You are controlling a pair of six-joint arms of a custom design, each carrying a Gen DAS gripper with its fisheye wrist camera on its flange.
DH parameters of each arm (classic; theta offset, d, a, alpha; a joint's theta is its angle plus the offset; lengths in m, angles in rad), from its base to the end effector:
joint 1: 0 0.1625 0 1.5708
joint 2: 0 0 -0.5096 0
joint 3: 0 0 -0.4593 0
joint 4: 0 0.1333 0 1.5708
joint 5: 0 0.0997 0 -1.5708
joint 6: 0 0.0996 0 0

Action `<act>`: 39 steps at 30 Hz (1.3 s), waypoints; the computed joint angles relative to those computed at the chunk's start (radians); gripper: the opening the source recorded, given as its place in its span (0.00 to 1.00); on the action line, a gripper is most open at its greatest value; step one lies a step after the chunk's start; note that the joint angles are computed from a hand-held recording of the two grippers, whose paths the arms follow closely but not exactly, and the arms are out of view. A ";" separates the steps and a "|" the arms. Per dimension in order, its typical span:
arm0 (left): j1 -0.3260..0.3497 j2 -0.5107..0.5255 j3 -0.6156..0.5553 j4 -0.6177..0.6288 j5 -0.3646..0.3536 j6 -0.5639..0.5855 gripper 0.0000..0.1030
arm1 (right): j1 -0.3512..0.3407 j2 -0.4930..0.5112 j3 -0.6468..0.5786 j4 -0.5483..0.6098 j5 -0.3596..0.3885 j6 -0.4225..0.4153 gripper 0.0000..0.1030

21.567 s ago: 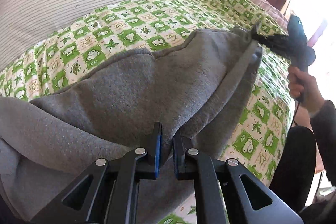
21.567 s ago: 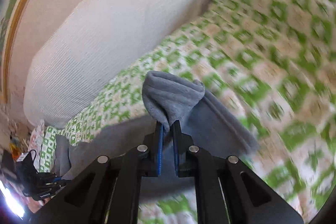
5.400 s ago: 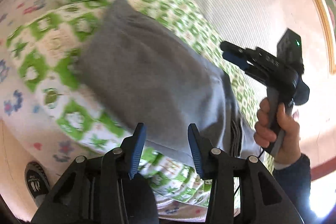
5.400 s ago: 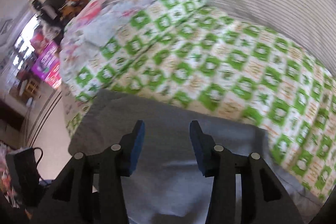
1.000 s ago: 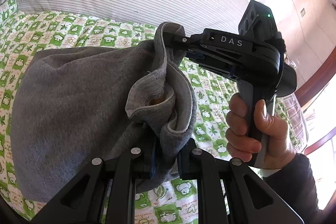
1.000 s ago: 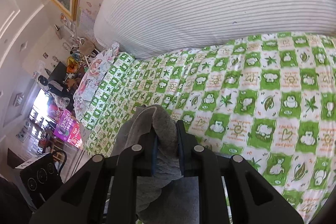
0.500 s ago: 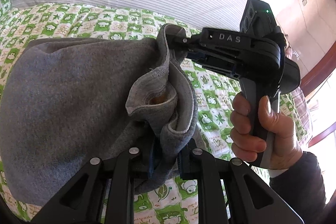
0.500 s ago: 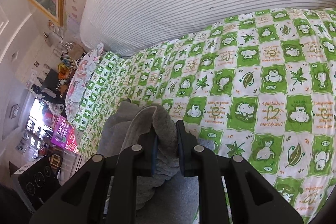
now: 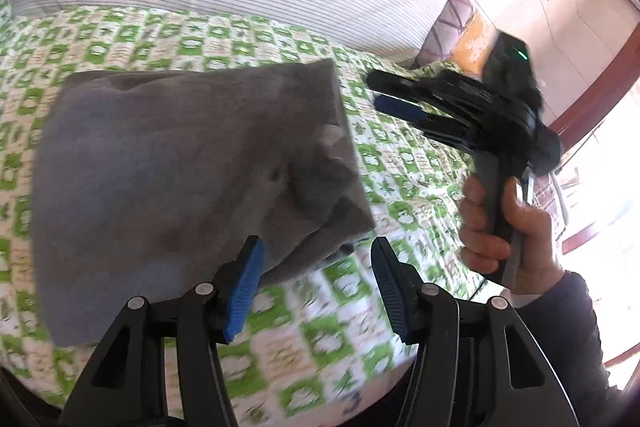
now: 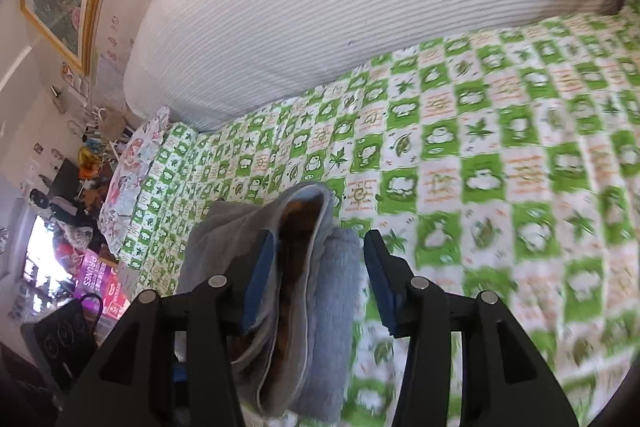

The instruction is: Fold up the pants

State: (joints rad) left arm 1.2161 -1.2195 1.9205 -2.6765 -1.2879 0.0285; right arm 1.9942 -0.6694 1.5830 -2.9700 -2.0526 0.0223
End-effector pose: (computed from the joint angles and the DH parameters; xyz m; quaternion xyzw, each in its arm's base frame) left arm -0.0766 -0.6708 0.2961 0.1569 0.9575 -0.2187 0.1040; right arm 0.4121 -0.7023 0.0836 0.1316 -0.9352 0.2789 0.1743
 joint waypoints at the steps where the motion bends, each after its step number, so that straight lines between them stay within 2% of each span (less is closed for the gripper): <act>1: 0.003 -0.011 0.003 0.003 0.002 0.005 0.55 | 0.008 -0.004 0.011 -0.014 -0.005 0.000 0.47; 5: 0.020 -0.058 0.012 0.005 0.041 0.036 0.56 | 0.049 -0.020 0.078 -0.085 -0.013 -0.021 0.49; 8: 0.043 -0.086 0.013 0.012 0.068 0.052 0.57 | 0.077 -0.006 0.103 -0.111 -0.029 -0.036 0.54; 15: 0.108 -0.118 0.002 0.030 0.126 0.009 0.57 | 0.133 0.076 0.076 -0.142 -0.186 -0.115 0.54; 18: 0.133 -0.120 -0.003 0.059 0.139 -0.021 0.57 | 0.142 0.101 0.058 -0.145 -0.225 -0.144 0.54; 22: 0.169 -0.105 -0.022 0.110 0.116 -0.071 0.57 | 0.145 0.128 0.021 -0.127 -0.250 -0.171 0.54; 27: 0.189 -0.075 -0.042 0.153 0.055 -0.087 0.61 | 0.134 0.154 -0.008 -0.050 -0.317 -0.131 0.54; 29: 0.191 -0.057 -0.047 0.153 0.060 -0.085 0.62 | 0.126 0.154 0.002 -0.032 -0.312 -0.110 0.43; 30: 0.193 -0.048 -0.052 0.152 0.061 -0.086 0.60 | 0.127 0.158 0.004 -0.030 -0.334 -0.108 0.32; 31: 0.194 -0.045 -0.053 0.148 0.058 -0.087 0.57 | 0.127 0.158 0.005 -0.024 -0.351 -0.101 0.26; 32: 0.194 -0.045 -0.052 0.141 0.046 -0.080 0.47 | 0.125 0.150 0.014 -0.028 -0.344 -0.089 0.25; 34: 0.187 -0.049 -0.049 0.135 0.037 -0.062 0.35 | 0.121 0.121 0.043 -0.065 -0.288 -0.075 0.19; 39: 0.197 -0.070 -0.044 0.144 -0.010 -0.031 0.26 | 0.136 0.063 0.113 -0.140 -0.222 -0.065 0.17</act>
State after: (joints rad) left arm 1.4134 -1.2894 1.8763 -2.5325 -1.2982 -0.0025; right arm 2.1299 -0.6059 1.6958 -3.1104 -2.2748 -0.0429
